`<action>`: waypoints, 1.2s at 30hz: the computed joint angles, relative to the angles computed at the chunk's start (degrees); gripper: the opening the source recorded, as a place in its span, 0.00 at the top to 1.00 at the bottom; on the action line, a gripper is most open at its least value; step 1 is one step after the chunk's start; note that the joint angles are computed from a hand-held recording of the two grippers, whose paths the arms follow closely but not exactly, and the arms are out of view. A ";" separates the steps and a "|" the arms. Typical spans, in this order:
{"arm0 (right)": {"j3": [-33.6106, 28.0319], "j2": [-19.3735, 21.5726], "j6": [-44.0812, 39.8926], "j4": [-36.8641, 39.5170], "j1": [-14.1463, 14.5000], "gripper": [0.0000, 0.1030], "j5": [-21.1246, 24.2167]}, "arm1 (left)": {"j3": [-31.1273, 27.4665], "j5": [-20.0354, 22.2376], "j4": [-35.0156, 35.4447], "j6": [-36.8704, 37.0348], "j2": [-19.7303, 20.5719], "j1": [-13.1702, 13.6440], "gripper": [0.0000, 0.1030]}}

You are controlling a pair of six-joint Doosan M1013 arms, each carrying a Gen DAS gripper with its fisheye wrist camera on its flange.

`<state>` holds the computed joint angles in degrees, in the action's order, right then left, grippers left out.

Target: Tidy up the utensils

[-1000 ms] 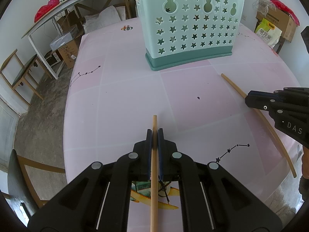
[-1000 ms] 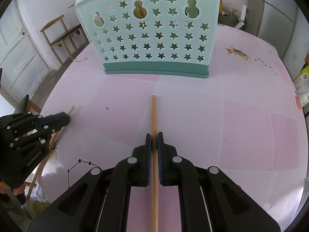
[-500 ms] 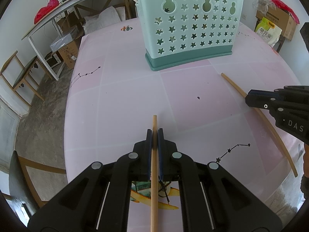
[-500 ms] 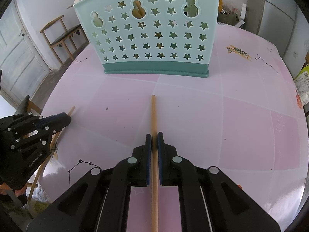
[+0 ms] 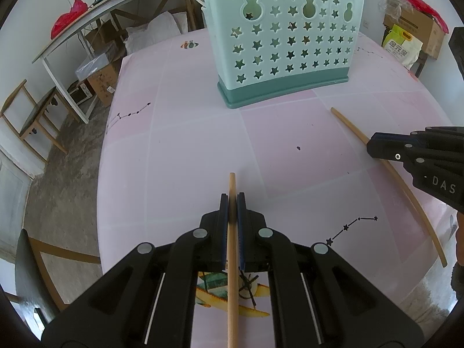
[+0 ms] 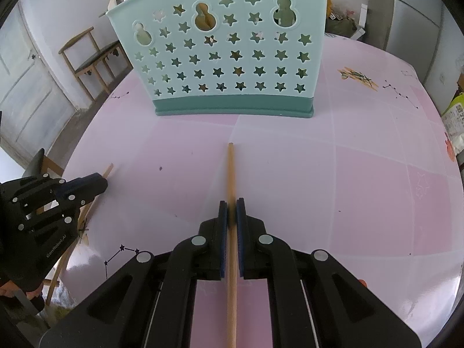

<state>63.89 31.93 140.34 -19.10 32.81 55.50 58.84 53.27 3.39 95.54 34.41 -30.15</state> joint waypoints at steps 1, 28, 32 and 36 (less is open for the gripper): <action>0.00 -0.01 0.09 0.14 -0.06 0.94 -0.09 | -0.03 -0.01 0.00 0.10 0.02 0.01 0.95; 4.68 -4.94 10.20 -4.80 -0.84 0.94 -7.41 | 5.48 -14.12 -39.53 20.25 -6.78 8.45 0.96; 5.31 -5.35 11.01 -5.06 -0.88 0.94 -8.18 | 6.02 -16.14 -50.05 27.67 -7.91 9.34 0.96; 5.77 -5.59 11.71 -5.42 -0.87 0.94 -8.69 | 4.36 -16.52 -58.10 32.96 -7.88 9.74 0.96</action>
